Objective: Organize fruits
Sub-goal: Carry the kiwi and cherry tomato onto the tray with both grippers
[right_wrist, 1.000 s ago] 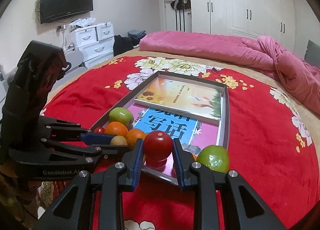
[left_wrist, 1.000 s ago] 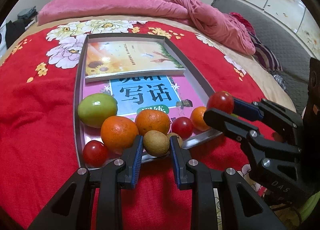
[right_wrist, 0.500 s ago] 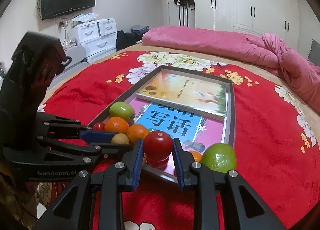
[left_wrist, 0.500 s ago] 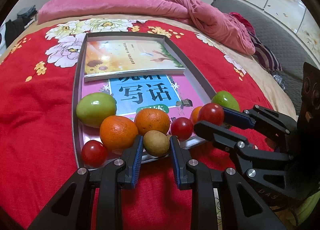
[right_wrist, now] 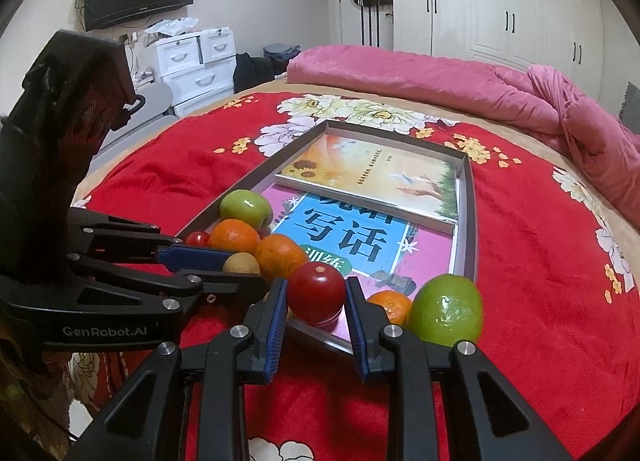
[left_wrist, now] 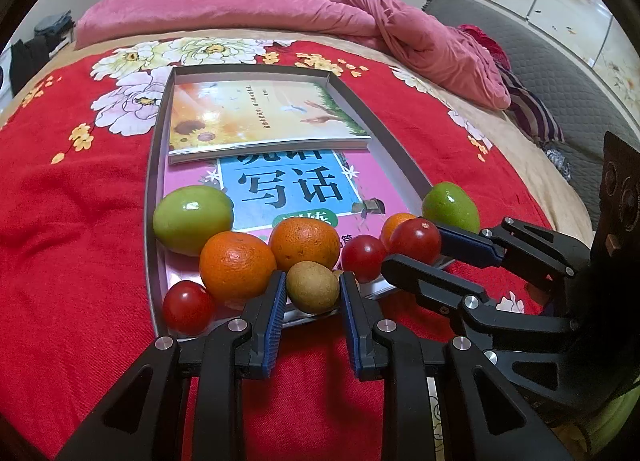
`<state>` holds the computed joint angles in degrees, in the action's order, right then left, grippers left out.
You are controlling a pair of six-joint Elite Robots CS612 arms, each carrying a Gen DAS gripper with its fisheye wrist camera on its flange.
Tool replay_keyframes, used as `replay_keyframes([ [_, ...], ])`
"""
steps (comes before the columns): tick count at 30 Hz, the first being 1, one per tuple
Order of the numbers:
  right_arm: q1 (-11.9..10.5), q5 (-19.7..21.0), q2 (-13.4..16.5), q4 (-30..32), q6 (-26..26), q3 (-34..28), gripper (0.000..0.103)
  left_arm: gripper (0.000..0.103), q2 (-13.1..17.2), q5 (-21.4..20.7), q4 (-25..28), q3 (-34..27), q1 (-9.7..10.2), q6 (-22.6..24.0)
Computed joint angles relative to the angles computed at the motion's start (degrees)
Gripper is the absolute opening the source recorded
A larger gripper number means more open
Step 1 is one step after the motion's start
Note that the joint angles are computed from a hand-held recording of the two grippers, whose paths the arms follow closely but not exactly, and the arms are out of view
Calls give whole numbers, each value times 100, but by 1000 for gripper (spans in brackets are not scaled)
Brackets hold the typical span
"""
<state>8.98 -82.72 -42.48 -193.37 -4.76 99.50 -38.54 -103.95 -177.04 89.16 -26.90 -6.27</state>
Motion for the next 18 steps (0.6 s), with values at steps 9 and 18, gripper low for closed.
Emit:
replay_keyframes([
  [9, 9, -127, -4, 39, 60, 2, 29, 28, 3, 1, -6, 0, -1, -2],
  [18, 6, -204, -9, 114, 119, 12, 29, 28, 3, -3, -3, -1, 0, -5],
])
